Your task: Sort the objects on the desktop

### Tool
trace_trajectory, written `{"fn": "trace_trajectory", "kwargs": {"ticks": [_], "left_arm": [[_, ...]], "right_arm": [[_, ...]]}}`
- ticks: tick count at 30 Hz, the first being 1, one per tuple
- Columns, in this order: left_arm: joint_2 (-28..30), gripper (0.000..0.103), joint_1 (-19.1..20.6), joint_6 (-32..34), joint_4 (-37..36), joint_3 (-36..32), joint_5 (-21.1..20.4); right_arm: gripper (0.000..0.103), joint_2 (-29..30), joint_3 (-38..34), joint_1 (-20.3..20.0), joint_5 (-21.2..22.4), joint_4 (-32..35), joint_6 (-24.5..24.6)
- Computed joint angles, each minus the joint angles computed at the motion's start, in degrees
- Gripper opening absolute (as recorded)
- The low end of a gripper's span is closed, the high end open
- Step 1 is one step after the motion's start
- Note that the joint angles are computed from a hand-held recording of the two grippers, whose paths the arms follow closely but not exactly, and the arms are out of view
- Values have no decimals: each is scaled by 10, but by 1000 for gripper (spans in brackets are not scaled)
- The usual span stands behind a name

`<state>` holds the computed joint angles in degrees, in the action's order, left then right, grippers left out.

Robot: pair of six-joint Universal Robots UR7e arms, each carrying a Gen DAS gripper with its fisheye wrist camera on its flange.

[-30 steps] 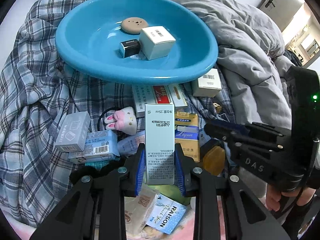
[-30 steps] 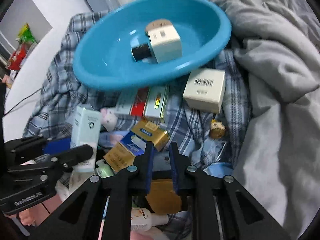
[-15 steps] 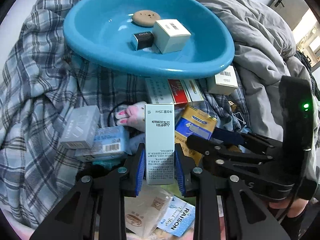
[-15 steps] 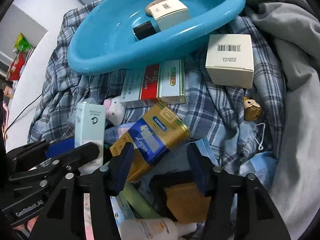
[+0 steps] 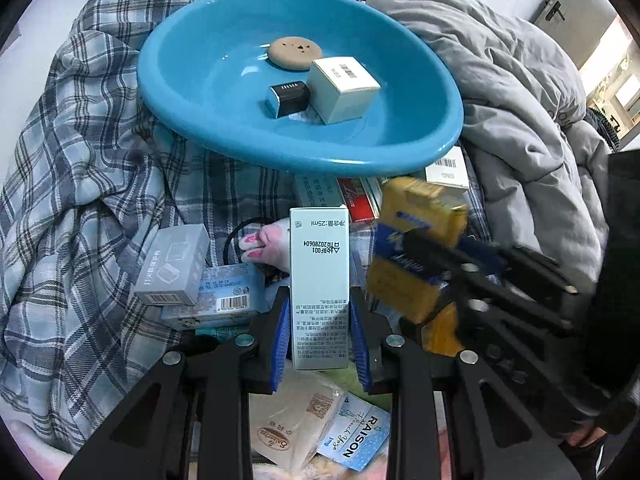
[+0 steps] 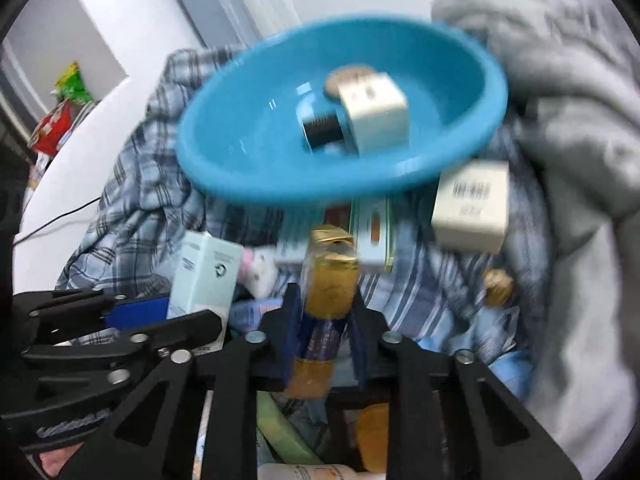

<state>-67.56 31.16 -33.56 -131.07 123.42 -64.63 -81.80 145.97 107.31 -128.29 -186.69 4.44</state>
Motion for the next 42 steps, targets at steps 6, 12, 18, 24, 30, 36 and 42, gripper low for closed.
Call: {"fn": "trace_trajectory", "kwargs": {"ticks": [6,12,18,24,30,36,42], "left_arm": [[-6,29,1,-2,2,-1,4],[-4,29,0,-1,0,2,2],[-2,29,-3,4,-19,6,1],[-14,29,-22,-5,-46,16,36],[-25,29,-31,-2,-60,20,49],[-39,29,-56,21,-111,39,84],[-56,29,-89,42,-221,73,142]], "right_arm": [[18,44,-42,74,-162,88,-12],[18,65,-34,34,-112,76,-6],[18,73,-34,36,-123,61,-18],[17,69,-33,50,-130,45,-10],[17,52,-37,72,-138,26,-9],[17,52,-45,109,-155,-29,-37],[17,51,-51,135,-164,-96,-76]]}}
